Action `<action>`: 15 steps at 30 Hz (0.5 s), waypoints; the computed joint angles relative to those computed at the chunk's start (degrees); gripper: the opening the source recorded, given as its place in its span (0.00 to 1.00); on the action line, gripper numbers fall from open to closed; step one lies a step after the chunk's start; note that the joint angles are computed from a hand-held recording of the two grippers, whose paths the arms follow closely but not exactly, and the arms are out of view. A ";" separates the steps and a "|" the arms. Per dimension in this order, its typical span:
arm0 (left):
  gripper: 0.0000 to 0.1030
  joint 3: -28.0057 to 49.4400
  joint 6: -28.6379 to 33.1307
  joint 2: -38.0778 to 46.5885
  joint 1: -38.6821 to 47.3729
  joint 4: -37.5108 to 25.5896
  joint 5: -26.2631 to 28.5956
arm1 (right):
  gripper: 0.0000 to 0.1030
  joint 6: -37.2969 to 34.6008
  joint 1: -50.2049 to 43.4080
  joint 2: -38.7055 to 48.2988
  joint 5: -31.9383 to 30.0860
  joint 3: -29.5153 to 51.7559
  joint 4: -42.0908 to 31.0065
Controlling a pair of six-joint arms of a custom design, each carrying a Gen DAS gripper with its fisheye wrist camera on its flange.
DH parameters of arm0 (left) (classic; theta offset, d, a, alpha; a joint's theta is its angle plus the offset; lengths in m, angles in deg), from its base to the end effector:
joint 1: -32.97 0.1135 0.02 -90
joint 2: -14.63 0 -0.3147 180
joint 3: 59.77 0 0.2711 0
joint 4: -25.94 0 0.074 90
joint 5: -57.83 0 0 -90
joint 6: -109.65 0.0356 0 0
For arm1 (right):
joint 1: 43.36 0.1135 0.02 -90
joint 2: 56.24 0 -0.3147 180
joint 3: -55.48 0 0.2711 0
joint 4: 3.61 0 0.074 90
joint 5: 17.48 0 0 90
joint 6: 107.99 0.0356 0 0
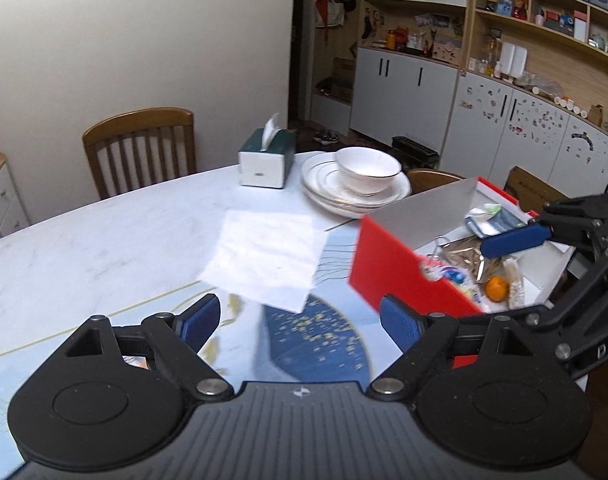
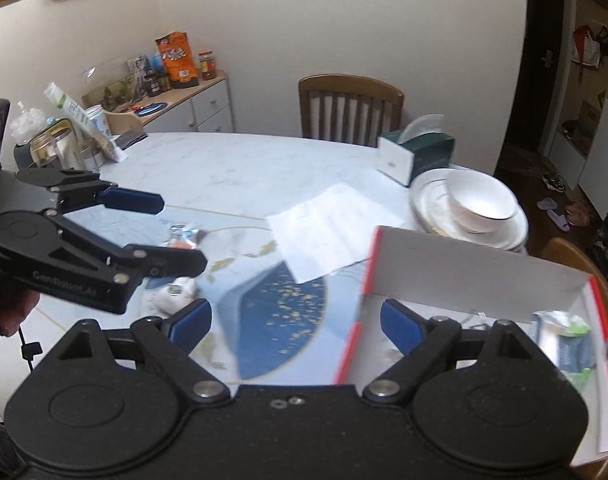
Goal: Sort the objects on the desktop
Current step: 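Withdraw both tools from the box toward the table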
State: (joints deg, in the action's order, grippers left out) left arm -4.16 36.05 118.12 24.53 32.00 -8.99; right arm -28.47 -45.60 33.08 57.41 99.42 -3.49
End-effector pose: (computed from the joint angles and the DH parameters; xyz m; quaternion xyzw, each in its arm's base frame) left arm 0.3489 -0.0659 0.1473 0.2724 0.8557 -0.1552 0.4116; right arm 0.2831 -0.0018 0.1582 -0.1158 0.9108 0.0790 0.3884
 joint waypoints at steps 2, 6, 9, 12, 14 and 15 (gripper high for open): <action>0.85 0.26 0.70 0.47 1.96 -0.33 0.89 | 0.89 1.71 2.67 0.70 1.81 -0.20 0.91; 1.00 1.10 2.32 1.71 5.38 -0.69 2.02 | 0.89 5.41 7.56 2.34 5.53 -0.12 2.53; 1.00 1.88 3.31 2.83 7.50 -0.91 2.45 | 0.90 8.01 11.13 3.98 8.67 0.14 4.10; 1.00 3.19 4.00 4.46 9.61 -1.55 2.66 | 0.92 10.42 14.46 5.92 11.49 0.45 5.89; 1.00 4.46 4.17 5.84 11.06 -2.36 2.79 | 0.92 11.74 16.47 7.41 12.82 1.08 6.55; 1.00 5.21 4.11 6.58 11.73 -2.81 2.73 | 0.92 12.34 17.40 8.14 13.48 1.40 6.82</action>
State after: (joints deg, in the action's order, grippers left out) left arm 1.05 40.16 124.70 36.25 29.18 -6.27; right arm -16.13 -28.20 41.22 70.89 100.82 3.33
